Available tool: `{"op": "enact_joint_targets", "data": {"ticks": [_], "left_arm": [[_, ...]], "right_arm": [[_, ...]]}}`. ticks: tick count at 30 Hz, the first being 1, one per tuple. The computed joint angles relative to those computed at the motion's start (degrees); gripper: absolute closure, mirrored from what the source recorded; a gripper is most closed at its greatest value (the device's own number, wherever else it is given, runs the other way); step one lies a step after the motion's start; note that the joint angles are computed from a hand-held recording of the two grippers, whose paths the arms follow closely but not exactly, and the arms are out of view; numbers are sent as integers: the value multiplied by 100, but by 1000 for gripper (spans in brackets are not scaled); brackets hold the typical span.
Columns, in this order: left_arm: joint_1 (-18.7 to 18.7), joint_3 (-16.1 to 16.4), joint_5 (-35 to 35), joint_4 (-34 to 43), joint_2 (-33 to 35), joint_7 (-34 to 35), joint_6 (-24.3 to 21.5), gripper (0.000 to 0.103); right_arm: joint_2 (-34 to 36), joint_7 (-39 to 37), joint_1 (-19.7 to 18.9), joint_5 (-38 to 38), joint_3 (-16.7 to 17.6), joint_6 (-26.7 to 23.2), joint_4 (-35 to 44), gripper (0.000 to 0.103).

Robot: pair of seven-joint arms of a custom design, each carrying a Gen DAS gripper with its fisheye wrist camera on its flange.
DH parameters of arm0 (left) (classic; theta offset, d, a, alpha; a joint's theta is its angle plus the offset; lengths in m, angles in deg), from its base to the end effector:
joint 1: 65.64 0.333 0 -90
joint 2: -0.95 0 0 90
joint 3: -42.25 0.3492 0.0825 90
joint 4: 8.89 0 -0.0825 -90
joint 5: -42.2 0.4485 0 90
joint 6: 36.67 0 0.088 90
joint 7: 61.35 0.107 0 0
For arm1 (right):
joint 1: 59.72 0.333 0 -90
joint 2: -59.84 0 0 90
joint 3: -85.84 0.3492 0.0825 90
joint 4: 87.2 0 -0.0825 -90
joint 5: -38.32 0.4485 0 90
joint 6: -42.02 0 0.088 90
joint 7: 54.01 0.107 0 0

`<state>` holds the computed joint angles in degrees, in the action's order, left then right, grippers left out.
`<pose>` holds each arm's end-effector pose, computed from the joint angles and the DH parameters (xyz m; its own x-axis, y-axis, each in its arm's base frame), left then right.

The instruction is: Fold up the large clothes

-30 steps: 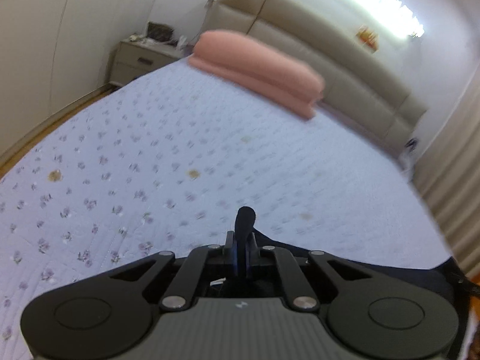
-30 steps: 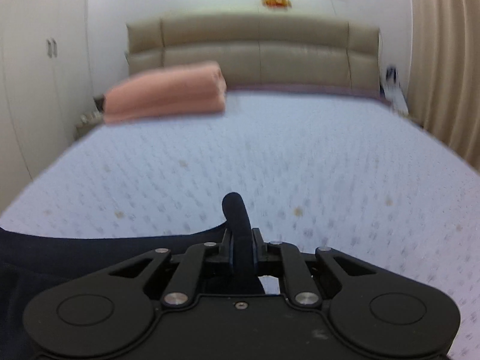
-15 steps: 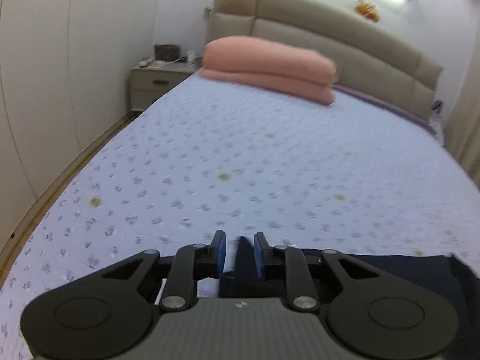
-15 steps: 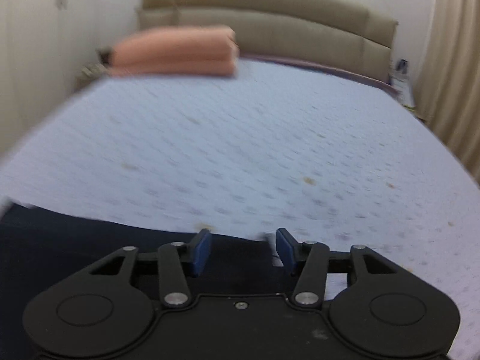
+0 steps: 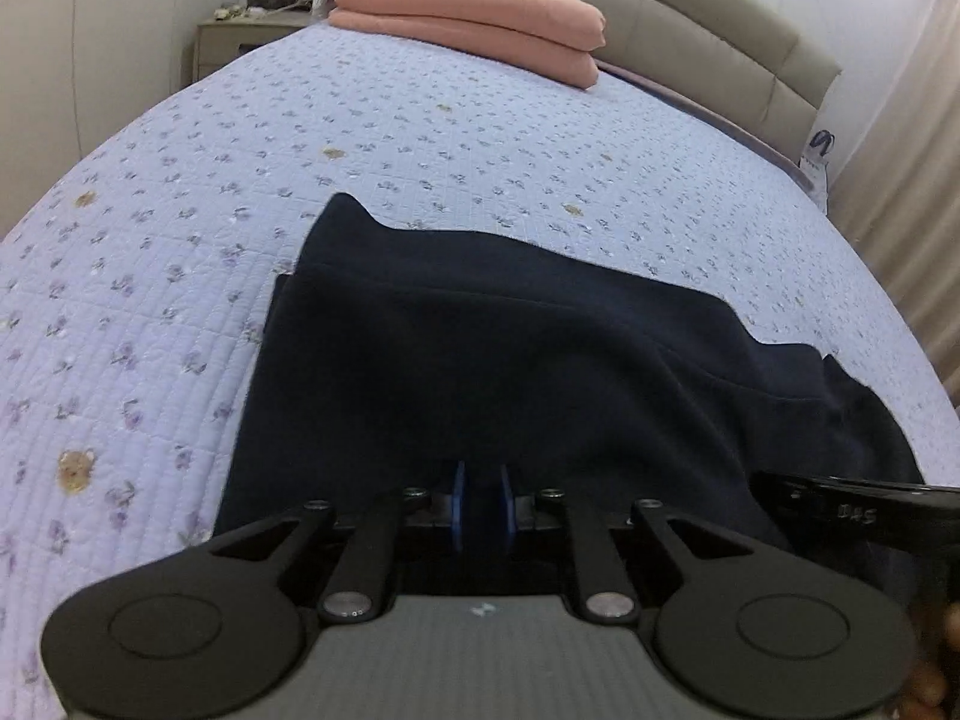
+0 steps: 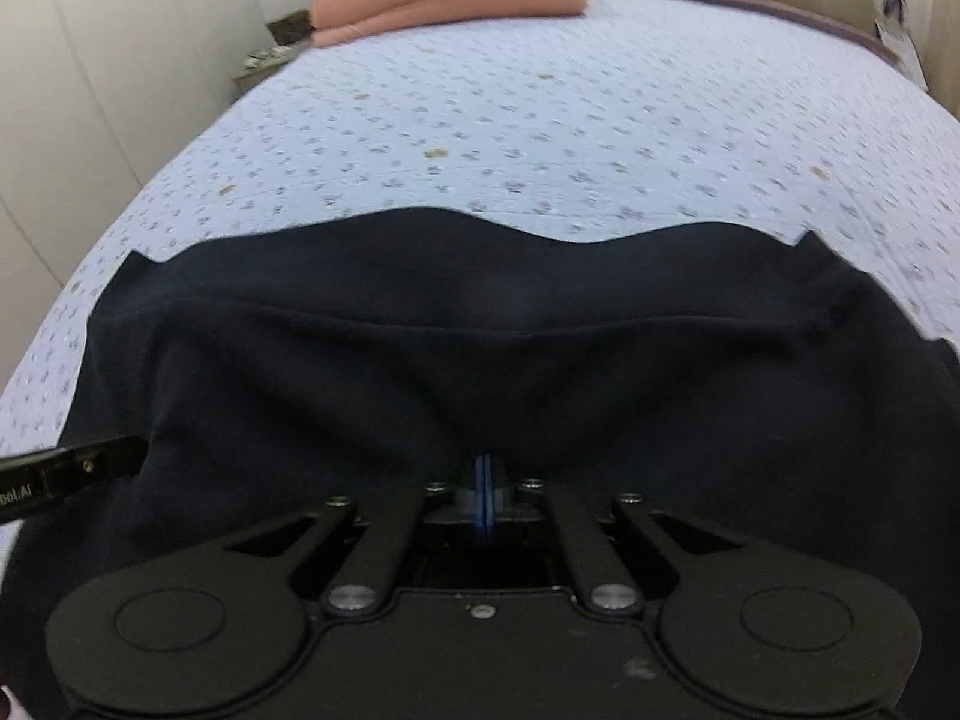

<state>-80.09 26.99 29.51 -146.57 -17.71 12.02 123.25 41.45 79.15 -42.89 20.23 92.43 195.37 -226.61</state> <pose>0.4671 -0.2643 0.5150 -0.1578 -0.9448 0.2873 -0.8106 -0.0422 -0.5840 0.4781 0.2201 0.4838 -0.0621 -0.9917 -0.1129 -0.8212 0.1151 -0.5590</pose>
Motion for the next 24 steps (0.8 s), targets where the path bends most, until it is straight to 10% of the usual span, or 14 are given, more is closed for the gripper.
{"op": "enact_joint_targets", "data": {"ticks": [8,17,24], "left_arm": [[-45,195,-274,-574,-937,6,-838,88],[431,129,-7,-874,-1638,-404,-1116,76],[-95,1192,-1387,-1058,-1626,332,-1495,52]], "right_arm": [[-1081,-137,484,112,383,-918,-453,97],[-772,467,318,-828,606,-664,-530,101],[-1016,384,435,-549,385,-362,-775,101]]}}
